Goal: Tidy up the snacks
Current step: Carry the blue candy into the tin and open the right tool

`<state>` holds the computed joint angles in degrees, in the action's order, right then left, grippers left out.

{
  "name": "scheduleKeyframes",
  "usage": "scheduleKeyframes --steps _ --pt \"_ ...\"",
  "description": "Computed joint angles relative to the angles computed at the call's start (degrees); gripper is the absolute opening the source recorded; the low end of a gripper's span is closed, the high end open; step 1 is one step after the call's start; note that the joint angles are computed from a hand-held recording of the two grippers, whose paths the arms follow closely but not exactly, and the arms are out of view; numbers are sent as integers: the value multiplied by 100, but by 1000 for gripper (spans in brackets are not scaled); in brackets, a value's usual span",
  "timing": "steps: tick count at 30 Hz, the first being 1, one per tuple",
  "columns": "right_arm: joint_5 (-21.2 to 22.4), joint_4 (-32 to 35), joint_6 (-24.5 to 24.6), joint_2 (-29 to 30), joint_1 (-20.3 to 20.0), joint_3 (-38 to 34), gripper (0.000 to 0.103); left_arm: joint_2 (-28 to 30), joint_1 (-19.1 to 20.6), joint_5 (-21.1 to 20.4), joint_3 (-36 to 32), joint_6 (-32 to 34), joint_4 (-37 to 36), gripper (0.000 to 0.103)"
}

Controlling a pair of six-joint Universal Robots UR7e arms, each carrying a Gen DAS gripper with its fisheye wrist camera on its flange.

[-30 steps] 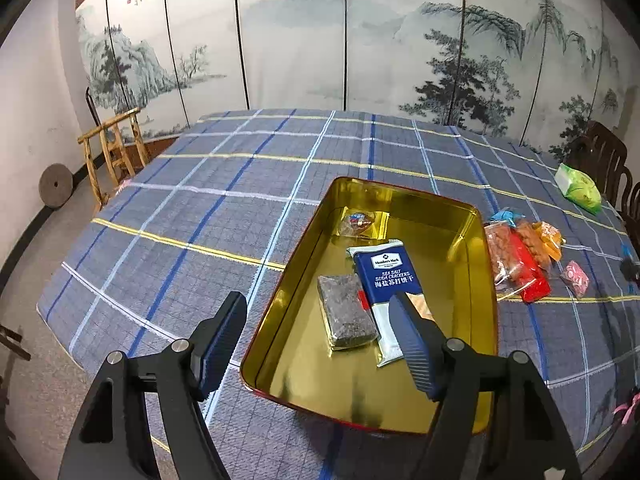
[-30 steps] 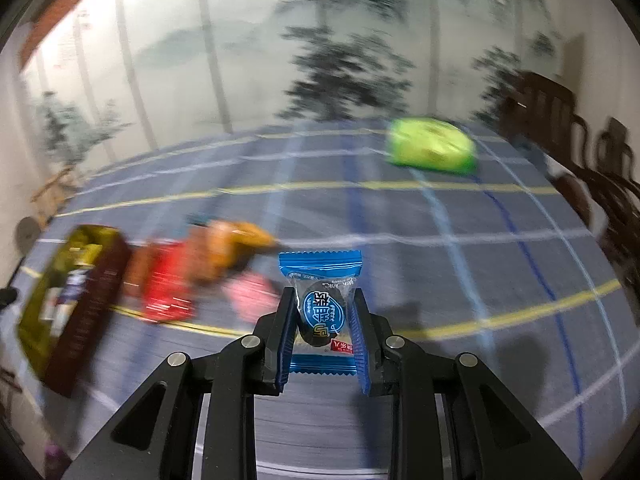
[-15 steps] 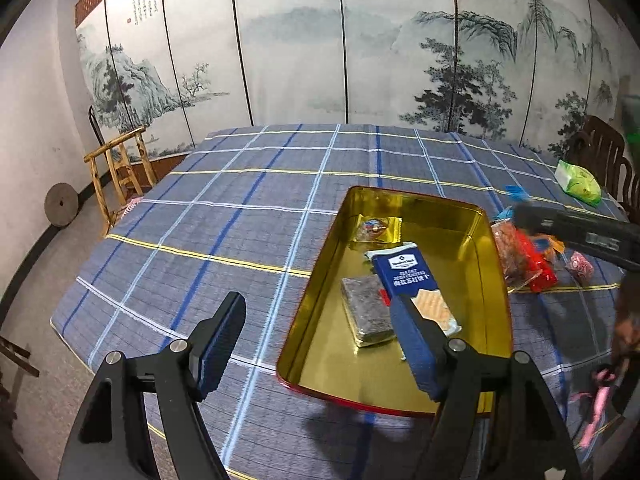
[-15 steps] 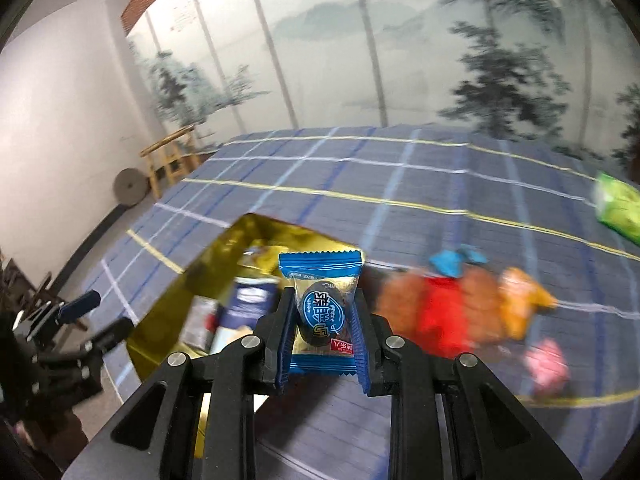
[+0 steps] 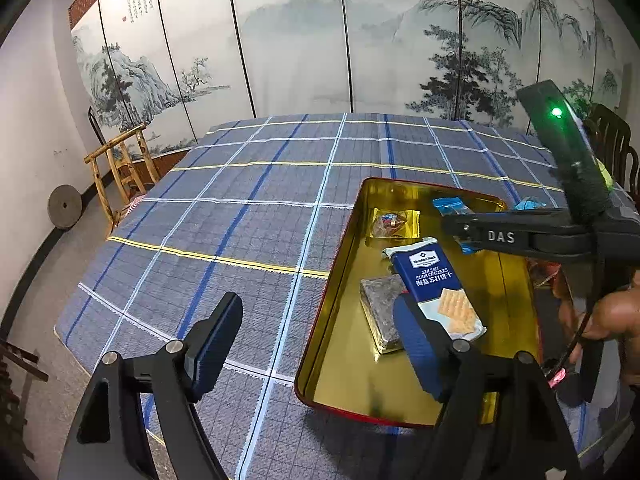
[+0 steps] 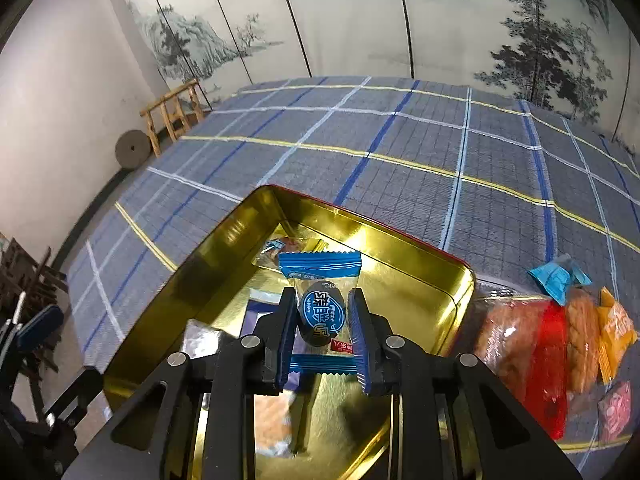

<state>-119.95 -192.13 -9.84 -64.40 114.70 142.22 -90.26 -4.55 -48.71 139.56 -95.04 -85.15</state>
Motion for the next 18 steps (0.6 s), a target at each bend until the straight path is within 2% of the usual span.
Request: scheduleKeyframes --steps 18 --pt "-213 -35 237 483 17 -332 28 -74 315 12 87 253 -145 75"
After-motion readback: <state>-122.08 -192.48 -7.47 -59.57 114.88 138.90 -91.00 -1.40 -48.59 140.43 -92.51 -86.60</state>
